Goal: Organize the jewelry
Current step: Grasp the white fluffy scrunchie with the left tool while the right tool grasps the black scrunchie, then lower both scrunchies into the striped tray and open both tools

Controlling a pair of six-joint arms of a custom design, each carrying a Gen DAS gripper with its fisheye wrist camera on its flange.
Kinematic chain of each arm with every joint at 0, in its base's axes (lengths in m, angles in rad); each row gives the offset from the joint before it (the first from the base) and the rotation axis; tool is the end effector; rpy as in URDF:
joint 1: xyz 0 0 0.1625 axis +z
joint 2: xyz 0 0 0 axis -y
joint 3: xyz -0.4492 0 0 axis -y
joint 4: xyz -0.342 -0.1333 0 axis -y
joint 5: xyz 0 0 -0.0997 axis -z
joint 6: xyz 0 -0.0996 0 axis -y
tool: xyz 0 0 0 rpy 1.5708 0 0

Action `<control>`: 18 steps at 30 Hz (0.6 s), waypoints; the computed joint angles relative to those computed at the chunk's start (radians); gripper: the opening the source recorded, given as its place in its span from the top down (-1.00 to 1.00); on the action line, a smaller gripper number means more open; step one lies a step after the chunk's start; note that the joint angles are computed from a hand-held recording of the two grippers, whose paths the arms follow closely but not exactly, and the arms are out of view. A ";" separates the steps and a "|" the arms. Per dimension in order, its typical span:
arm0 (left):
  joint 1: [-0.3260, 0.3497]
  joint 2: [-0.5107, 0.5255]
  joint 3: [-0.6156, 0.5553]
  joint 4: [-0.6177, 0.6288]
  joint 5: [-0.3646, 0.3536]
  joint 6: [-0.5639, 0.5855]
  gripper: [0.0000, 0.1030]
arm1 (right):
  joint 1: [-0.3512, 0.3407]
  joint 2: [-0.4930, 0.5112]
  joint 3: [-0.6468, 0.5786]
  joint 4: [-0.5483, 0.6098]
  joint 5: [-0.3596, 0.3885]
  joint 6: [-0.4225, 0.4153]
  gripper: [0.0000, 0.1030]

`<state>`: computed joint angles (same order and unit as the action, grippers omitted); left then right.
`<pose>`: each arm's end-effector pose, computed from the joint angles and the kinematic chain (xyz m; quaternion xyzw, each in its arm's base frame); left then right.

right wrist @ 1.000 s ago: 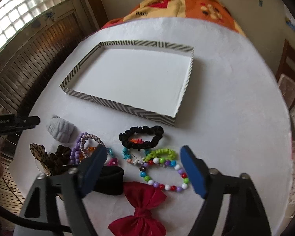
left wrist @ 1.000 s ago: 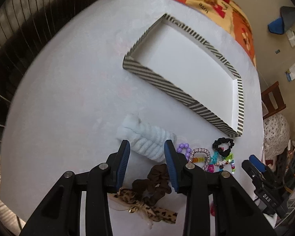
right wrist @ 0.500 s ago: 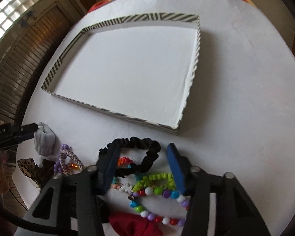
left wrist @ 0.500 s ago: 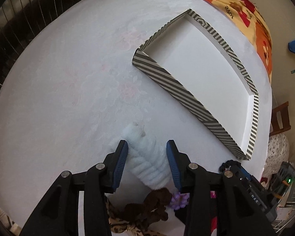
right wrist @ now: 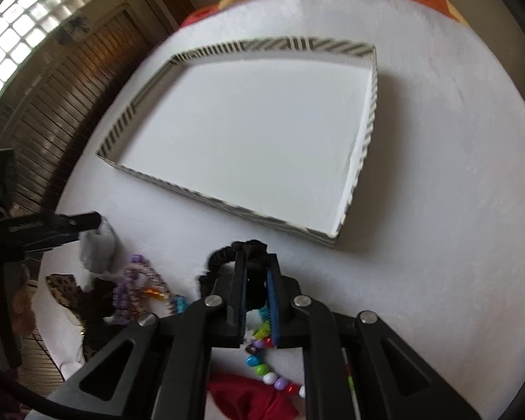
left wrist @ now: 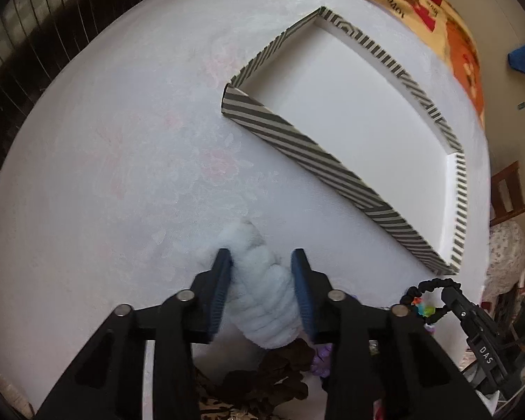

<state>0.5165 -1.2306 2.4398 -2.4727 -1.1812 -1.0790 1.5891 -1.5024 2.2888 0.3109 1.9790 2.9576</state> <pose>-0.2094 -0.3157 0.1481 0.0176 0.9698 -0.0950 0.2239 0.0979 -0.2235 0.2418 0.0488 -0.9519 0.2126 0.2154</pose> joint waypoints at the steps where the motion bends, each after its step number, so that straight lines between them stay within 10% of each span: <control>1: 0.005 -0.010 0.003 -0.010 -0.012 0.009 0.65 | 0.016 -0.005 -0.008 0.010 0.003 0.010 0.81; 18: -0.049 0.012 -0.202 0.054 0.145 0.205 0.69 | 0.164 -0.044 -0.177 0.110 0.079 0.091 0.81</control>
